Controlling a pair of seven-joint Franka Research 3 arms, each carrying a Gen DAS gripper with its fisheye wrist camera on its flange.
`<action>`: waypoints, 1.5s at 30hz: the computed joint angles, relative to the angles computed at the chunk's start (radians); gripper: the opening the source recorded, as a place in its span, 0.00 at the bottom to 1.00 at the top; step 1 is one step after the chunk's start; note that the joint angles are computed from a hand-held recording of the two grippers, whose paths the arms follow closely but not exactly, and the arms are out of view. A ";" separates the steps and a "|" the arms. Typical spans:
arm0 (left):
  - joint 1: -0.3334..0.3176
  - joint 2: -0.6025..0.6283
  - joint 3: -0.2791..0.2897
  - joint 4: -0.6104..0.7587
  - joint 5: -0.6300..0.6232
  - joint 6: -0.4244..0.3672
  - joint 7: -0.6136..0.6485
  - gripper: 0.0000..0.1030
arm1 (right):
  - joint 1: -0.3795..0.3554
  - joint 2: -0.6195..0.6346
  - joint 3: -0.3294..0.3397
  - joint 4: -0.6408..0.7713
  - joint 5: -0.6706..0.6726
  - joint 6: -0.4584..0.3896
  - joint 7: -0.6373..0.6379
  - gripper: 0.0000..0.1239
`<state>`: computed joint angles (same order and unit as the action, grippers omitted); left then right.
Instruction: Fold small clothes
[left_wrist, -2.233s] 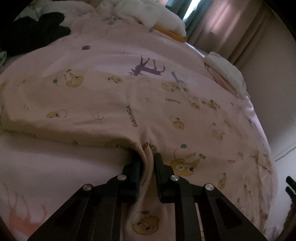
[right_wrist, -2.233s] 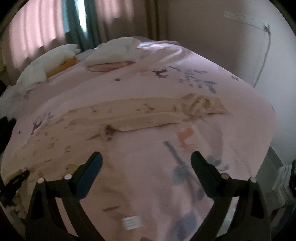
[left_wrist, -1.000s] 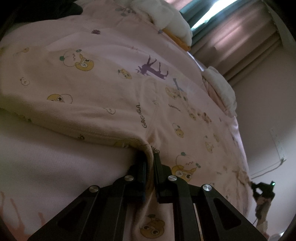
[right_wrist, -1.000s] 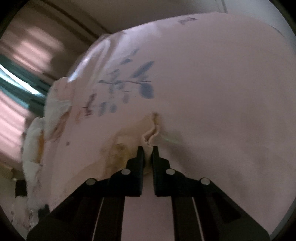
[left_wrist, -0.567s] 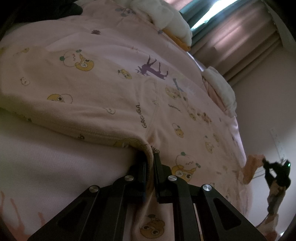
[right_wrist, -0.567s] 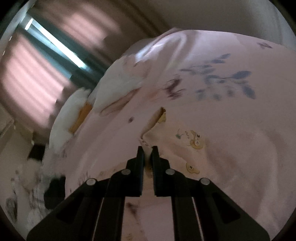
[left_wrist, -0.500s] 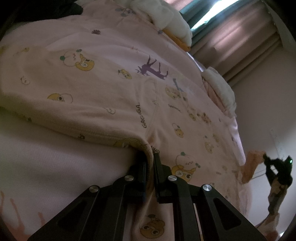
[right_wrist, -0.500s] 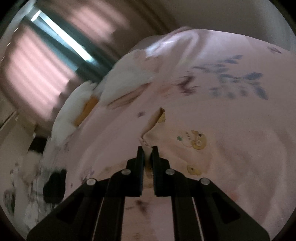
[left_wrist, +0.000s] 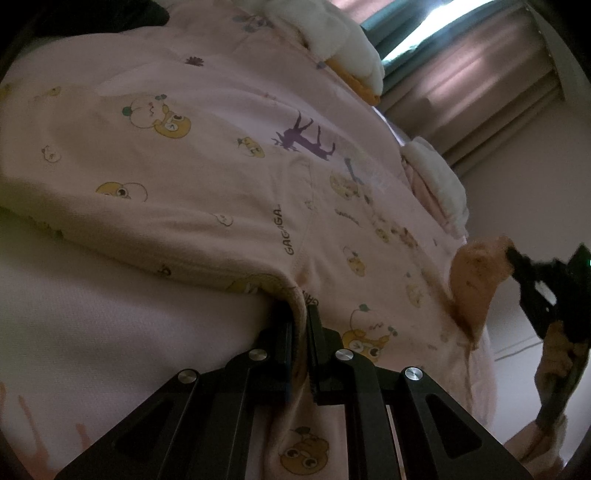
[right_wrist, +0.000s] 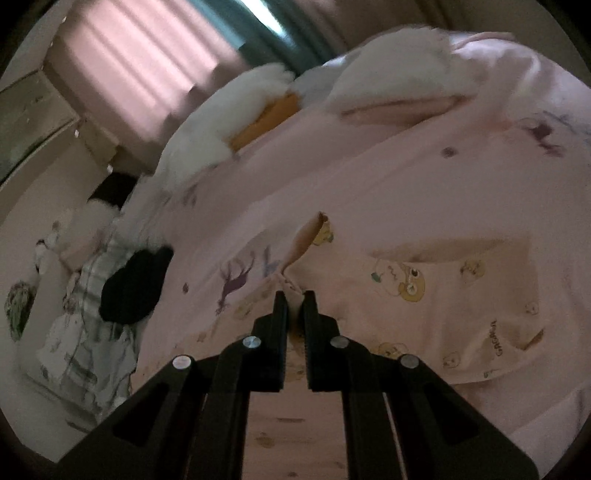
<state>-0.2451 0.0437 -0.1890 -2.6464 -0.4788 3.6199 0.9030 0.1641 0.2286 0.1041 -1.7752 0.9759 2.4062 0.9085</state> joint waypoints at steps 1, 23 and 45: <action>0.000 0.000 0.000 0.000 0.002 0.000 -0.002 0.11 | 0.008 0.006 0.010 0.005 0.002 -0.006 -0.008 0.07; 0.020 -0.002 0.002 -0.024 0.086 0.026 -0.081 0.11 | 0.106 0.178 0.089 0.120 -0.161 -0.257 0.121 0.47; 0.039 0.020 0.010 -0.034 0.187 0.084 -0.187 0.11 | 0.081 -0.256 -0.043 -0.349 -0.414 0.078 -0.051 0.59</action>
<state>-0.2065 0.0641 -0.1787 -2.6807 -0.2922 3.7044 0.7157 0.2446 -0.0278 0.0609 -2.1245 0.5621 2.4838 0.8578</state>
